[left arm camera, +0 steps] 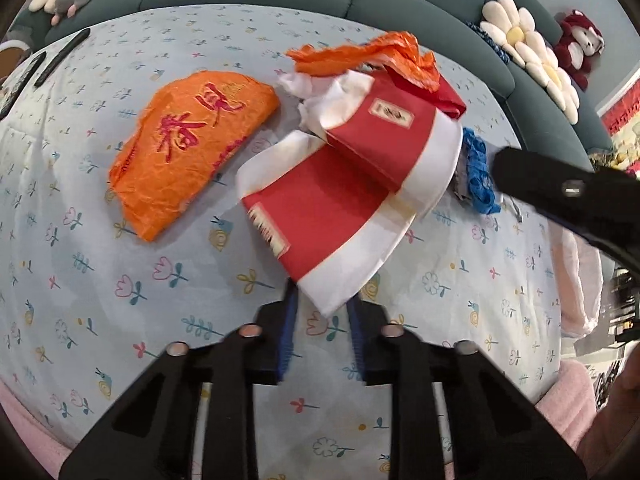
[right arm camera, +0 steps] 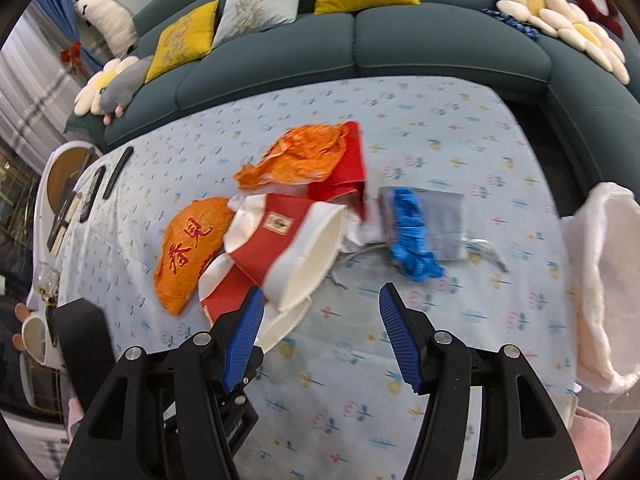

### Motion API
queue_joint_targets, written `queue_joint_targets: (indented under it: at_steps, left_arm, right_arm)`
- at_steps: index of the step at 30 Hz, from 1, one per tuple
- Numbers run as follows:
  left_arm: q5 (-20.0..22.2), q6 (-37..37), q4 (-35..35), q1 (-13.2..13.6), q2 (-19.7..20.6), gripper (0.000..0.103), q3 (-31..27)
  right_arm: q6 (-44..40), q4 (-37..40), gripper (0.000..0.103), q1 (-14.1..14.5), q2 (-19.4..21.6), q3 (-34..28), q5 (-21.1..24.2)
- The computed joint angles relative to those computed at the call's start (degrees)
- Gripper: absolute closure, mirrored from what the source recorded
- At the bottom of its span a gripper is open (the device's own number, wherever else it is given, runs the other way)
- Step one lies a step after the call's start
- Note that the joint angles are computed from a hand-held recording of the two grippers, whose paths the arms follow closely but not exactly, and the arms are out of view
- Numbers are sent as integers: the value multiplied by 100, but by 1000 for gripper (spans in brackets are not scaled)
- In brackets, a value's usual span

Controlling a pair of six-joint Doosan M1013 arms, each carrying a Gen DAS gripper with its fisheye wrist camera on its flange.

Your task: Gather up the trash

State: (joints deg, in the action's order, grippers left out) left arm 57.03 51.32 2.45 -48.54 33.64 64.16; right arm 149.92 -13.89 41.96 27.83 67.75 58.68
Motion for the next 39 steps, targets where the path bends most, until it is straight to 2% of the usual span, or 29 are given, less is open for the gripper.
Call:
queue_joint_targets:
  at_steps: [6, 11, 21, 23, 25, 28, 39]
  left_arm:
    - [-172, -151, 95, 46, -100, 91, 140]
    - [-277, -198, 135, 93, -165, 94, 222]
    - [-306, -299, 185, 128, -222, 96, 264]
    - [-297, -327, 211, 123, -214, 96, 246]
    - [-288, -328, 243, 120, -209, 97, 218]
    - [-301, -357, 307, 113, -227, 97, 218]
    - [-339, -473, 628, 15, -325, 99, 89]
  right_arm:
    - [-308, 348, 52, -58, 263, -229, 96]
    - [-411, 714, 58, -124, 317, -195, -49]
    - [-315, 1061, 59, -170, 344, -105, -335]
    - [-317, 1127, 69, -184, 319, -62, -442]
    - [-329, 1215, 85, -202, 281, 0, -600]
    - [-335, 1267, 99, -223, 191, 102, -797]
    - [-163, 743, 99, -145, -105, 163, -1007]
